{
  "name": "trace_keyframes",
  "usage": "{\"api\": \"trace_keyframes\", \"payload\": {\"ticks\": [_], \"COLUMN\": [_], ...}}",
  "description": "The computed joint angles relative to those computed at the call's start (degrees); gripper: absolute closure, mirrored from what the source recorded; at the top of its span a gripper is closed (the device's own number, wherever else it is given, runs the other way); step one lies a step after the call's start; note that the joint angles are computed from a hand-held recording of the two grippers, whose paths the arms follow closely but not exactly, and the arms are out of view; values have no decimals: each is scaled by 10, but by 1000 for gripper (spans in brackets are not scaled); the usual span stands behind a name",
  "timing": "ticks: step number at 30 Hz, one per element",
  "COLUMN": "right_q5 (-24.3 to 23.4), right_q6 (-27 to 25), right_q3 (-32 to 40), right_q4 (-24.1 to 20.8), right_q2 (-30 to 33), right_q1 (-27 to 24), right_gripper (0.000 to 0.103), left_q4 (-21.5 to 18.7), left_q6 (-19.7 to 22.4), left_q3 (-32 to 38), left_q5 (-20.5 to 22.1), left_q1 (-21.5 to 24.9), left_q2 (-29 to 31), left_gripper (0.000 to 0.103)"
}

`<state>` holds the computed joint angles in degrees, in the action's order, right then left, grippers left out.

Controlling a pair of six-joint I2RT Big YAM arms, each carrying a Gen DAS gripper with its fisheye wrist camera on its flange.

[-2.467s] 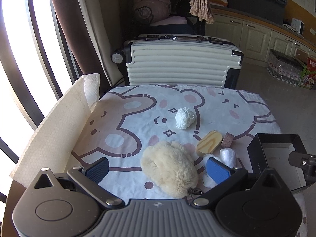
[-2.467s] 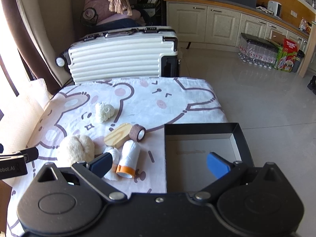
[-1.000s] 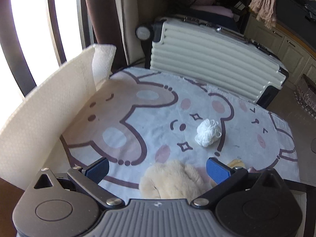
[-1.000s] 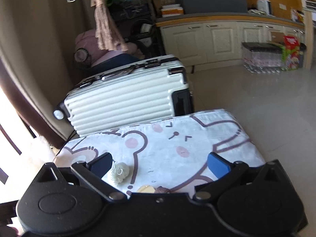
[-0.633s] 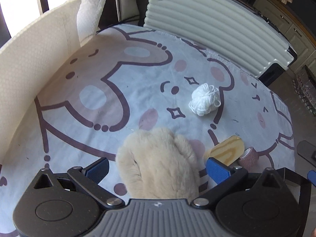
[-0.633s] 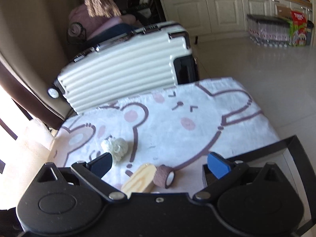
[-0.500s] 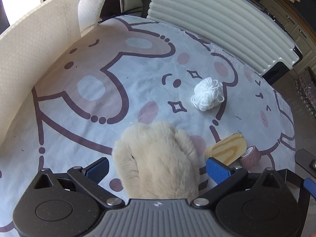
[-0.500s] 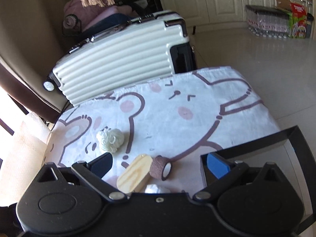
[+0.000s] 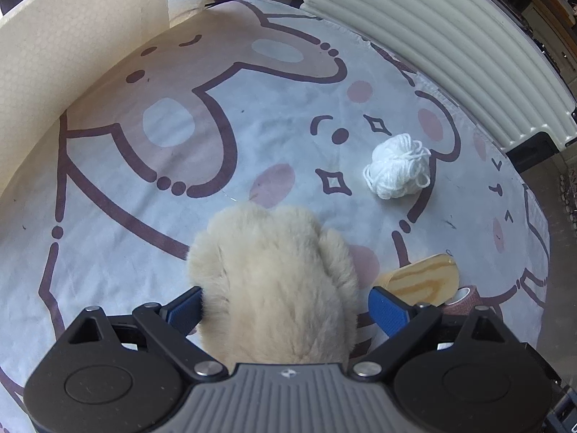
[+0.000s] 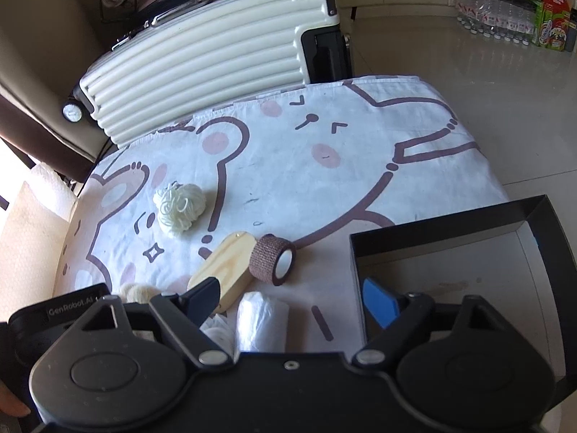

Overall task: Organize objects
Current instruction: 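Lower the left tool onto the beige plush while the right tool approaches the wrapped bottle, then close the left tool on the beige plush while the right tool grasps the wrapped bottle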

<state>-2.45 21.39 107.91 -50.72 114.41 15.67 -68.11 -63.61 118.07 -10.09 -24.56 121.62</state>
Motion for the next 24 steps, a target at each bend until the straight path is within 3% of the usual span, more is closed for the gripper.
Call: {"api": "trace_keyframes", "payload": {"ticks": [7, 10, 13, 15, 19, 24], "right_q5": [19, 40, 63, 79, 43, 14], "right_q6": [-32, -23, -28, -36, -39, -24], "right_q3": [17, 30, 24, 23, 22, 51], "right_q4": [-35, -52, -39, -33, -21, -58], "right_q2": [14, 18, 10, 6, 1, 26], "right_q1": [5, 6, 7, 12, 15, 21], "right_gripper": [27, 39, 51, 51, 51, 52], "left_q4": [-34, -47, -59, -62, -52, -29], "left_q6": [-22, -18, -16, -16, -24, -13], "left_q3": [36, 50, 60, 60, 42, 19], "left_q5": [-19, -24, -26, -24, -13, -9], "left_q1": [-1, -1, -1, 0, 5, 9], "left_q2": [28, 39, 47, 50, 43, 27], "left_gripper": [8, 9, 12, 15, 33, 41]}}
